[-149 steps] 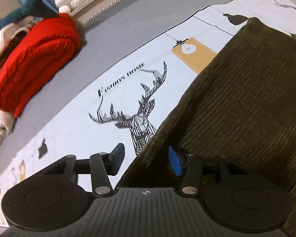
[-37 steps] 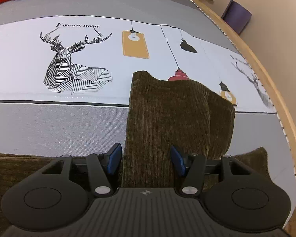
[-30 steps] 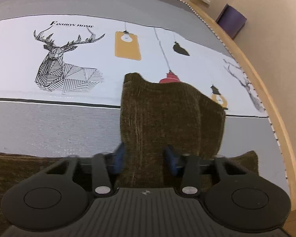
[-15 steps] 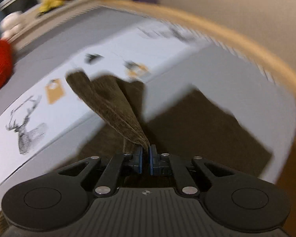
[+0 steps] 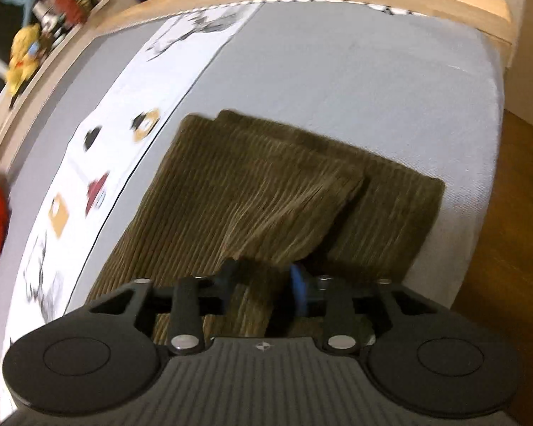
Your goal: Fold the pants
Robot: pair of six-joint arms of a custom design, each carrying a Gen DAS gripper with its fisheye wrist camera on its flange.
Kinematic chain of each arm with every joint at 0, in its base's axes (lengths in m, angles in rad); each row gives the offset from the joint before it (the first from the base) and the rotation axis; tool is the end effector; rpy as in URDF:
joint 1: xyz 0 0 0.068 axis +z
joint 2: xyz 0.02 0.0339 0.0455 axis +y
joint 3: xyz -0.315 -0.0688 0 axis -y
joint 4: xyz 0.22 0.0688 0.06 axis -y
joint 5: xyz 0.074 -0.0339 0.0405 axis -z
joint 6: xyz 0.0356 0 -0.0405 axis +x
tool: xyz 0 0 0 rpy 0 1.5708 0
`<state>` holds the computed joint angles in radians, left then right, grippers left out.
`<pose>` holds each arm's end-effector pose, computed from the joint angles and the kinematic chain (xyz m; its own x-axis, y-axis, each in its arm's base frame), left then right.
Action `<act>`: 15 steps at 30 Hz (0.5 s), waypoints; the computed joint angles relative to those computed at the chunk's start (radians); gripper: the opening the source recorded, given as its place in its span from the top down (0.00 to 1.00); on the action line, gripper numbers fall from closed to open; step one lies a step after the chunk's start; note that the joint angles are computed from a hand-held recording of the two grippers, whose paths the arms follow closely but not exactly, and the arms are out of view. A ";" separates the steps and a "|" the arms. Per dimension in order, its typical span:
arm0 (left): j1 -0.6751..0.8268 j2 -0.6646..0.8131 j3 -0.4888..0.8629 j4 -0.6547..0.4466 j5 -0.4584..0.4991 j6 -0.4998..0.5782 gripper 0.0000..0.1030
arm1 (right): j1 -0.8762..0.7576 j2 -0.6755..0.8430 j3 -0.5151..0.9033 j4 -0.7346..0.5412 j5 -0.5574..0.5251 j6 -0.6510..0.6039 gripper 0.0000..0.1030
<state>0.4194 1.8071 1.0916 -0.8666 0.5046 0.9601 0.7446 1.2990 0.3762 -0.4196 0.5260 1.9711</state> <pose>0.2791 0.1056 0.2156 -0.8198 0.4197 -0.3896 0.5409 0.7908 -0.2865 0.1149 0.0816 0.1757 -0.1836 0.9139 -0.3621 0.8555 0.3300 0.3991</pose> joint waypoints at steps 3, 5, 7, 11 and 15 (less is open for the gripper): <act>-0.010 0.022 -0.006 -0.049 -0.010 0.076 0.48 | -0.065 0.000 -0.036 0.044 -0.013 -0.021 0.62; -0.019 0.002 -0.051 -0.009 -0.029 0.109 0.48 | -0.091 0.006 -0.053 0.061 -0.004 -0.005 0.62; -0.031 -0.007 -0.093 0.046 -0.056 0.114 0.48 | -0.126 0.006 -0.063 0.070 0.009 0.000 0.62; -0.069 -0.037 -0.185 0.191 -0.122 0.119 0.48 | -0.135 0.010 -0.052 0.024 0.021 0.011 0.67; -0.096 -0.086 -0.282 0.318 -0.151 0.174 0.48 | -0.124 0.004 -0.045 -0.013 0.030 0.024 0.78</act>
